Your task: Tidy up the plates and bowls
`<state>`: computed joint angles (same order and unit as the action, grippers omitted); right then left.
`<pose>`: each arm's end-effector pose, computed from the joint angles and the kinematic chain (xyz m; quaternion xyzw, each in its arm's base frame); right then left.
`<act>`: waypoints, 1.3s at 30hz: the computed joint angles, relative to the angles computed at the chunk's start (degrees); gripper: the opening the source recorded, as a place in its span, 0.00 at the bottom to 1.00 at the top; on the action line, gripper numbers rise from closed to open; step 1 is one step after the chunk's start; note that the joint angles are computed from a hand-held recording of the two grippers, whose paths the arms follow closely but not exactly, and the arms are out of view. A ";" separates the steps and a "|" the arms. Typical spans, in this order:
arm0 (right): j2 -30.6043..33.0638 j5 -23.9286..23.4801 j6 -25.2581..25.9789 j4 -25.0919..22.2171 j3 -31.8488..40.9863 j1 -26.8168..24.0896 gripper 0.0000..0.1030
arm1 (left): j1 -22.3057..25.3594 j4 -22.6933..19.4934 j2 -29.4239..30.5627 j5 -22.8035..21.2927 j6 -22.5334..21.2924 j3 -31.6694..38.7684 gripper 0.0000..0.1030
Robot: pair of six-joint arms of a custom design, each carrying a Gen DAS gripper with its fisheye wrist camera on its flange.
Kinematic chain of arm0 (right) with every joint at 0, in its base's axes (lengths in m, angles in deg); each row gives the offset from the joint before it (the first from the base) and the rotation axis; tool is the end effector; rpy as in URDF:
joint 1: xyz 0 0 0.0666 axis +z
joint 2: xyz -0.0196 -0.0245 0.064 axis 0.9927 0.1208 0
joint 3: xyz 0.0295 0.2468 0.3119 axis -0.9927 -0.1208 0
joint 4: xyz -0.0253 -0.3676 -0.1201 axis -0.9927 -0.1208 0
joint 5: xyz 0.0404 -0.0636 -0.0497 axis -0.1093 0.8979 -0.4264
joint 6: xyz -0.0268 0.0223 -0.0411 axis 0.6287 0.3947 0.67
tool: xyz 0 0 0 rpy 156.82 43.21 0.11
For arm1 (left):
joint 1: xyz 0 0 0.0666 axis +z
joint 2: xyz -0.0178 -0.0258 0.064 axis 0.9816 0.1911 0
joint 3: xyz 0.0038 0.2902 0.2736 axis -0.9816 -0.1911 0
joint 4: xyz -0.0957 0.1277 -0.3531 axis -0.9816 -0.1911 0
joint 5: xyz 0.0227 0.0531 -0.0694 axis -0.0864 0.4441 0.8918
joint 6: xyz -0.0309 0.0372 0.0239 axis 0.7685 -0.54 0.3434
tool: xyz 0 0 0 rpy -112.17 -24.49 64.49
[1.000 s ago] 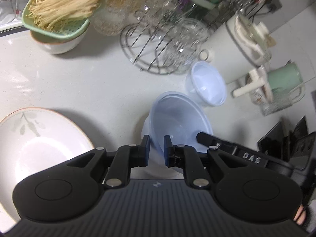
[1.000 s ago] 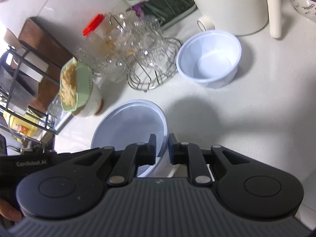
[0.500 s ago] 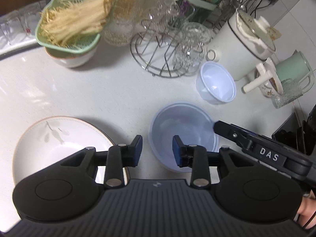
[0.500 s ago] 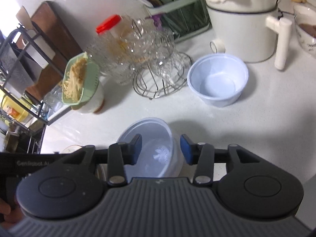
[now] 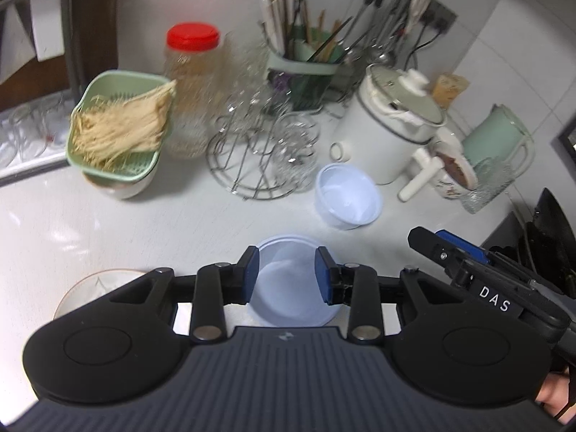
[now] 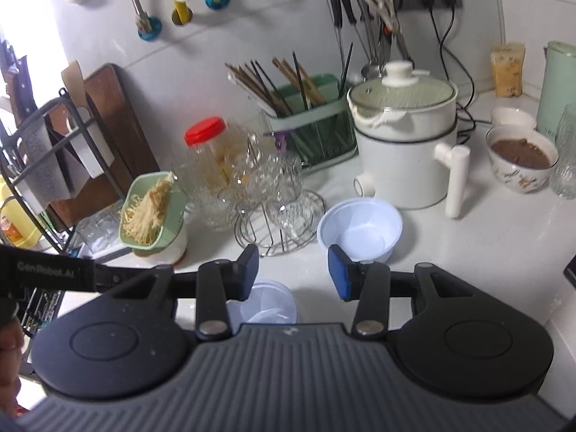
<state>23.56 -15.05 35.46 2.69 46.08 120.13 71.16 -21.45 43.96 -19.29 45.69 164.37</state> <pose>0.3188 0.2199 0.4733 0.1393 0.8740 0.1008 0.4545 0.4412 -0.0741 0.4926 0.1193 0.9291 -0.1967 0.2895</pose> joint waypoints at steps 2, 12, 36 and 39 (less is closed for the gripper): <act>-0.87 1.03 -1.04 -0.96 0.23 0.23 0.45 | -0.18 -0.28 -0.54 1.17 -0.16 0.31 0.38; -4.92 6.24 -5.96 -5.89 -1.54 2.78 0.45 | -2.85 -2.20 -2.33 4.48 -1.43 0.29 0.38; -9.05 9.67 -15.61 -15.78 -4.59 3.16 0.45 | -9.10 -0.89 0.60 1.75 -3.28 1.46 0.43; -9.11 8.86 -14.66 -14.58 -4.91 2.11 0.45 | -9.51 -0.65 1.36 0.64 -3.38 2.04 0.44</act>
